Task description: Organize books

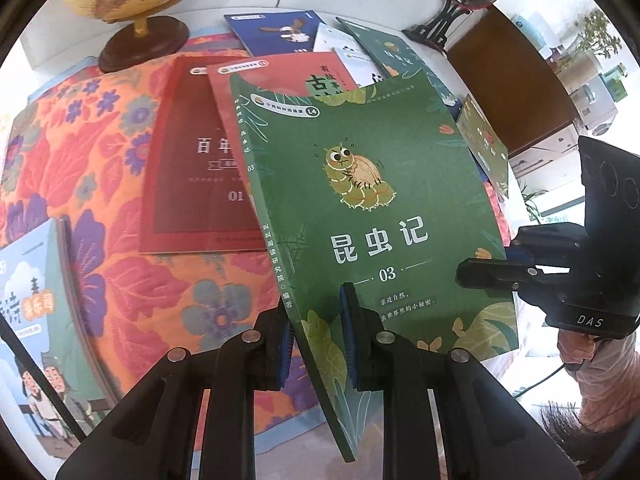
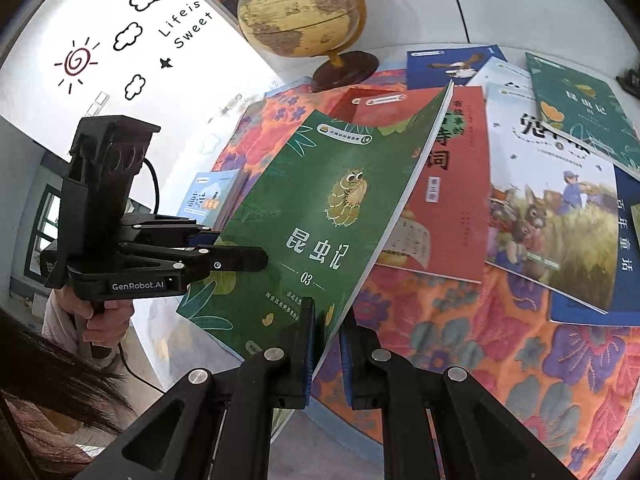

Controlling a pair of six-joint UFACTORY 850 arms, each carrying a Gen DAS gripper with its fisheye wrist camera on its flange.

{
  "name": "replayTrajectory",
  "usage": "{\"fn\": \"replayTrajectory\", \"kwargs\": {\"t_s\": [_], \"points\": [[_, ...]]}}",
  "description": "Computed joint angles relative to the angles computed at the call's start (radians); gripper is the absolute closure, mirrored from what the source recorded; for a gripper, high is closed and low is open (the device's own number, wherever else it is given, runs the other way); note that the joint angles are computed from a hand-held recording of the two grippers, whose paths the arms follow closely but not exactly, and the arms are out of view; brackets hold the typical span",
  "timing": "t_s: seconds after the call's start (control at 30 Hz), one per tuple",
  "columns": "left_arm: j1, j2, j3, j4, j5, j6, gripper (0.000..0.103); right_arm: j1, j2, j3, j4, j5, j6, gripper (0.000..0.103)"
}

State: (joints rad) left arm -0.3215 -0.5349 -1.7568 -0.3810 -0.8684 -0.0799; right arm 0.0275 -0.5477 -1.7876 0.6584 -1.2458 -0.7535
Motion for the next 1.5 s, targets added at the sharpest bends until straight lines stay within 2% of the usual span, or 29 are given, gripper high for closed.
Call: {"fn": "replayTrajectory", "kwargs": {"t_s": [0.93,1.5], "points": [[0.143,0.21,0.265,-0.031,0.071,0.084,0.085,0.169,-0.004,-0.026,0.016,0.059,0.047,0.092],[0.223,0.302,0.385,-0.054,0.096,0.12,0.085,0.254,-0.032,-0.061,0.015,0.072,0.069,0.092]]}}
